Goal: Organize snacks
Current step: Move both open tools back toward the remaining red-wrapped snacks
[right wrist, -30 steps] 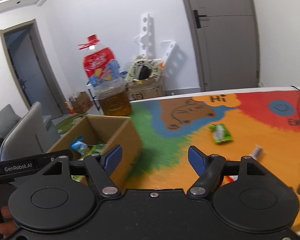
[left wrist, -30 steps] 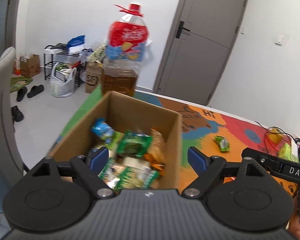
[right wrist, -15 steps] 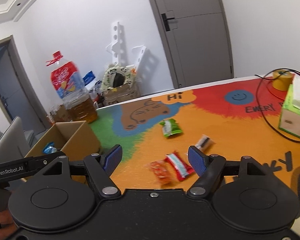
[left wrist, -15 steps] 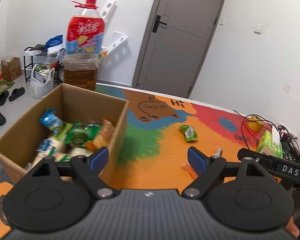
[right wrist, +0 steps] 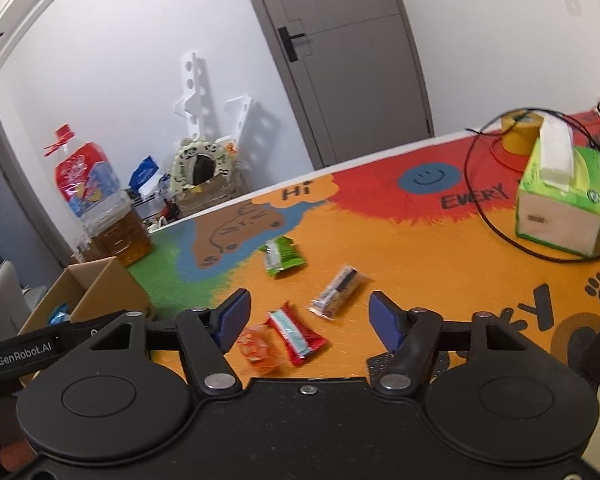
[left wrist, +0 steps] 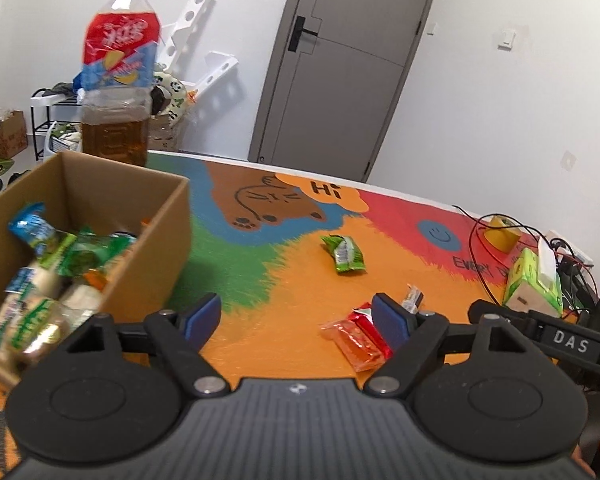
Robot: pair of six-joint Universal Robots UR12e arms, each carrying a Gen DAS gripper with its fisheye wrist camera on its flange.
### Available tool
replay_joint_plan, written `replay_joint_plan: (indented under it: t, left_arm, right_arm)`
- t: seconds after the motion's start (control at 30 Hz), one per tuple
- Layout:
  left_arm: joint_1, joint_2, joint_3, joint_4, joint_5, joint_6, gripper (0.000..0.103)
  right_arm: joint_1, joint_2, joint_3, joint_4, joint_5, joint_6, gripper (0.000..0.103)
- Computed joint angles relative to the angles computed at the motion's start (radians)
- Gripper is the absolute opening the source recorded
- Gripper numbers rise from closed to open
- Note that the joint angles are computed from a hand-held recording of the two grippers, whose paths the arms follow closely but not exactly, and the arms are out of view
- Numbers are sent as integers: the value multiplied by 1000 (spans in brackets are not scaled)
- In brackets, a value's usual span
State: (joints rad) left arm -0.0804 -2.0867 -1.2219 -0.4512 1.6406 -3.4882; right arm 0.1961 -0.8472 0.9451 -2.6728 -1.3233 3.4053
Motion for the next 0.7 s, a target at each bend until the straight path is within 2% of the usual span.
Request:
replay_joint_plan:
  t: [0.17,0.53,0.7]
  left_arm:
    - [-9,-33,39,-27,-5,-4,72]
    - [-28,-106,128,-111,3,-11,63]
    - [-35,-129,152,-141,-2,-5,55]
  right_arm:
    - [-4,19,-18,13,3,18,57]
    - [-14,61,-61,42,24,49,53]
    - [-18,77,-82,56,31,55,52]
